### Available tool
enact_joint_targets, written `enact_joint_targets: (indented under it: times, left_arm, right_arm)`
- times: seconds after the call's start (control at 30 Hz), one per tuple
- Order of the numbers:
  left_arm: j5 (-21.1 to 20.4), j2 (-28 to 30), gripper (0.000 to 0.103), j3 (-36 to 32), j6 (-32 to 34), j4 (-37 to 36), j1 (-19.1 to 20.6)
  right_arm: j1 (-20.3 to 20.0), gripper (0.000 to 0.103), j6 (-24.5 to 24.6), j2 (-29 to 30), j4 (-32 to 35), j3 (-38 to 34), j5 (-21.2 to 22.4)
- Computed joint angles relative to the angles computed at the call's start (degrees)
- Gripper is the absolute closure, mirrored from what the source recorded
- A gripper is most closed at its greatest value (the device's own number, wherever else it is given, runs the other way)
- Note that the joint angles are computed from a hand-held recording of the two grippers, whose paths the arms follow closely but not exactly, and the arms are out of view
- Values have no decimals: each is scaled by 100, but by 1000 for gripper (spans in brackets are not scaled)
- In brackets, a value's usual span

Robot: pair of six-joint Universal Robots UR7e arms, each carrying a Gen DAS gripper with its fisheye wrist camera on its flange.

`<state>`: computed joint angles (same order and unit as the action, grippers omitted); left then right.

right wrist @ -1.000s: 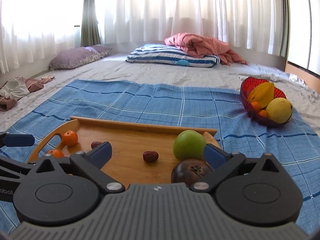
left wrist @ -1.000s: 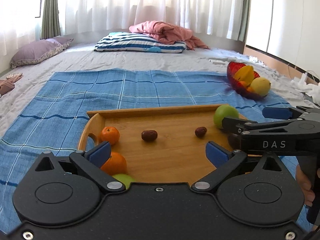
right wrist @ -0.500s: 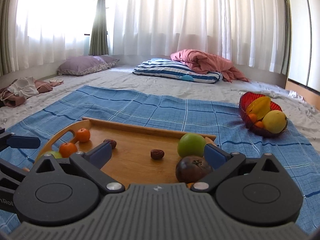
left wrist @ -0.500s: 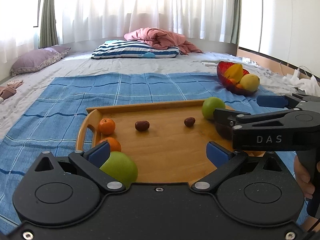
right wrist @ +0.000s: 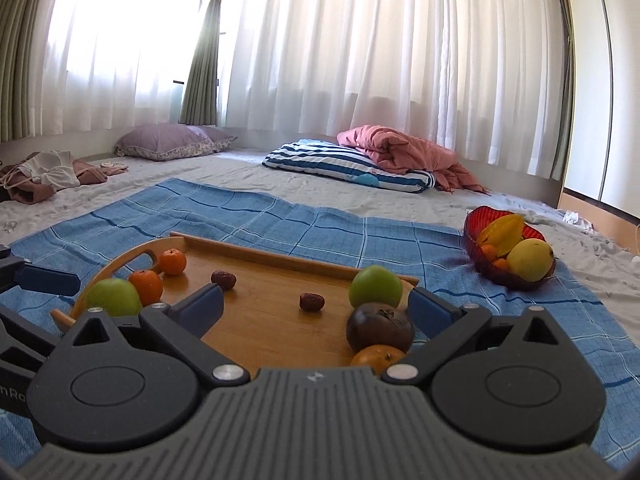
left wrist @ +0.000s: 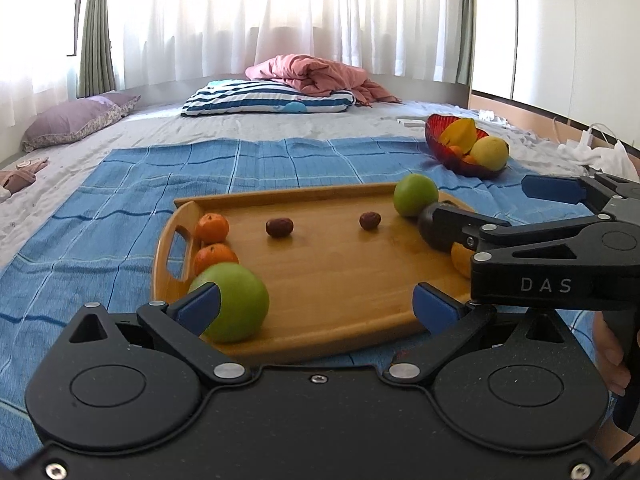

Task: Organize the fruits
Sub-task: 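Withdraw both tools from the tray toward the dates on the sheet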

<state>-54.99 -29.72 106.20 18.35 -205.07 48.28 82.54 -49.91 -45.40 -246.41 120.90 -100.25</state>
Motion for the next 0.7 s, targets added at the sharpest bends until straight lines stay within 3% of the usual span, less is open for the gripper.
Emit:
enact_joint_targets:
  times: [0.37,0.57,0.7]
  left_arm:
    - [77,63,1,311,-6,-345,11]
    - [151,138,1,399,-70,-393,52]
    - [197,180,1,448,-100,-377,61]
  right_arm:
    - [-325,0,75,302,-1076,414,494]
    - [-537,0,298,442,-1365,598,773]
    - [-582,0,293,543,-1491,608,733]
